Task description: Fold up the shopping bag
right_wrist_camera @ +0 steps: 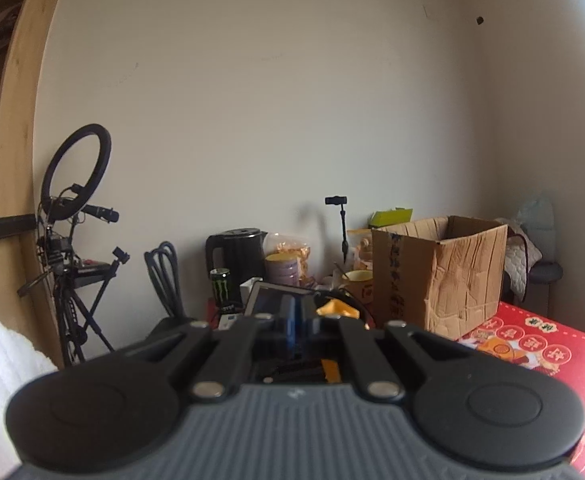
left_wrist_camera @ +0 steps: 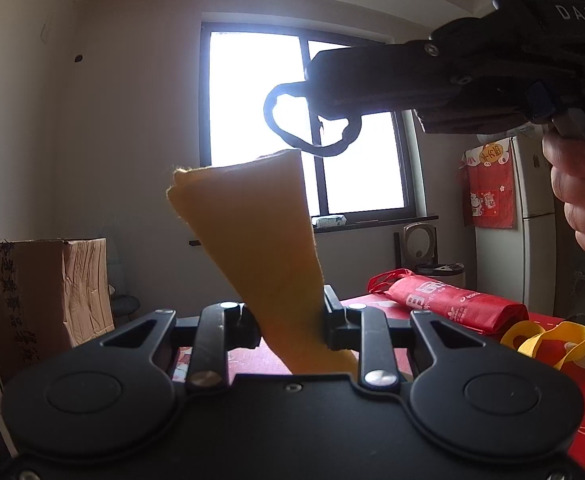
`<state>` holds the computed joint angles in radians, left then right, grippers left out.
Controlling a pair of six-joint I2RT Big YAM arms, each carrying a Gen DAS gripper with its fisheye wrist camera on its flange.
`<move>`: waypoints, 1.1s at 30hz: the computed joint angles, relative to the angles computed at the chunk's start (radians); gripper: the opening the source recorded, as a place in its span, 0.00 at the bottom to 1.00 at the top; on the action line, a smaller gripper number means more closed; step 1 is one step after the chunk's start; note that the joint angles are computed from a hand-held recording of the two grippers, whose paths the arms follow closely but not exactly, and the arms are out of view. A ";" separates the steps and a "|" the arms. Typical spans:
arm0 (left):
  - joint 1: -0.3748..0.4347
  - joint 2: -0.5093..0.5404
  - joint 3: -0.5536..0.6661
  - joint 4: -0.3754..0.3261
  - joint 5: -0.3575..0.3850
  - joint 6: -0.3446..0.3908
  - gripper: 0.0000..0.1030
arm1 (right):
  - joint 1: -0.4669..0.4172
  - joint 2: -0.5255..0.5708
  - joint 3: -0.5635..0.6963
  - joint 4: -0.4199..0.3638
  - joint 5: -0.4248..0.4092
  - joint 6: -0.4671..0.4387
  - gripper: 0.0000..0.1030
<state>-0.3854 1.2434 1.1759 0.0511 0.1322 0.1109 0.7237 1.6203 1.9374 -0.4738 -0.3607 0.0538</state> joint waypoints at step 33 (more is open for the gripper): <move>0.008 0.009 -0.017 0.037 0.013 -0.017 0.27 | 0.009 0.009 -0.044 0.050 0.000 0.046 0.04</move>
